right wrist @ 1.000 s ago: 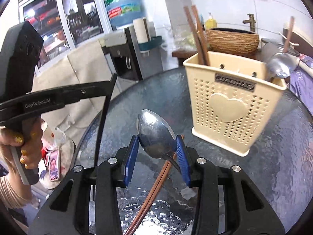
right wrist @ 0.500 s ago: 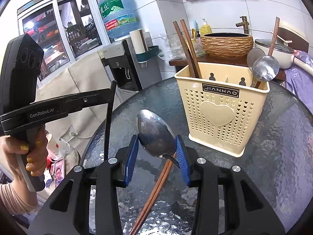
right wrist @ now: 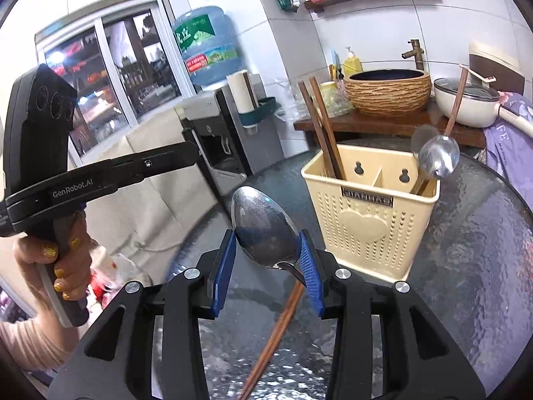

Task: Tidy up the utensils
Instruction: 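Carry the black chopstick with the left gripper while the right carries spoon and chopstick over the basket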

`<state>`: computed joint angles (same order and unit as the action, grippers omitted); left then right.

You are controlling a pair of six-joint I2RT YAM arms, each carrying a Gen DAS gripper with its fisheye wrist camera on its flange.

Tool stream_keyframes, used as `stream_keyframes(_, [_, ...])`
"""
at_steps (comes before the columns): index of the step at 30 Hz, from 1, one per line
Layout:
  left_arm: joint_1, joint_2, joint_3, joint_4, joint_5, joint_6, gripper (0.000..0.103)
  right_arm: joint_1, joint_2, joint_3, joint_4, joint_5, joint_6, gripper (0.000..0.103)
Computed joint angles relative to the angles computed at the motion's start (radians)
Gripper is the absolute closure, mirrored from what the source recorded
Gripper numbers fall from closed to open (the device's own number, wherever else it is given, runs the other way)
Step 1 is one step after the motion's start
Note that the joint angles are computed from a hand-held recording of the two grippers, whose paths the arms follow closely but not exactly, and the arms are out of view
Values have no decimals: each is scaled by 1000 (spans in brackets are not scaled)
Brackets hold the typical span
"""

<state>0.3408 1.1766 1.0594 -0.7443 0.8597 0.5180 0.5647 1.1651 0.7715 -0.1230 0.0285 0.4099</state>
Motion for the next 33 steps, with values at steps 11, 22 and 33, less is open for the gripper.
stream_keyframes(11, [-31, 16, 256, -136, 52, -30, 96, -85, -46, 184, -151, -101, 14, 64])
stream_keyframes(22, [-198, 125, 504, -64, -97, -282, 96, -243, 64, 407, -192, -164, 25, 64])
stream_keyframes(33, [-354, 255, 448, 121, -293, -427, 96, -357, 165, 307, -20, -185, 90, 64])
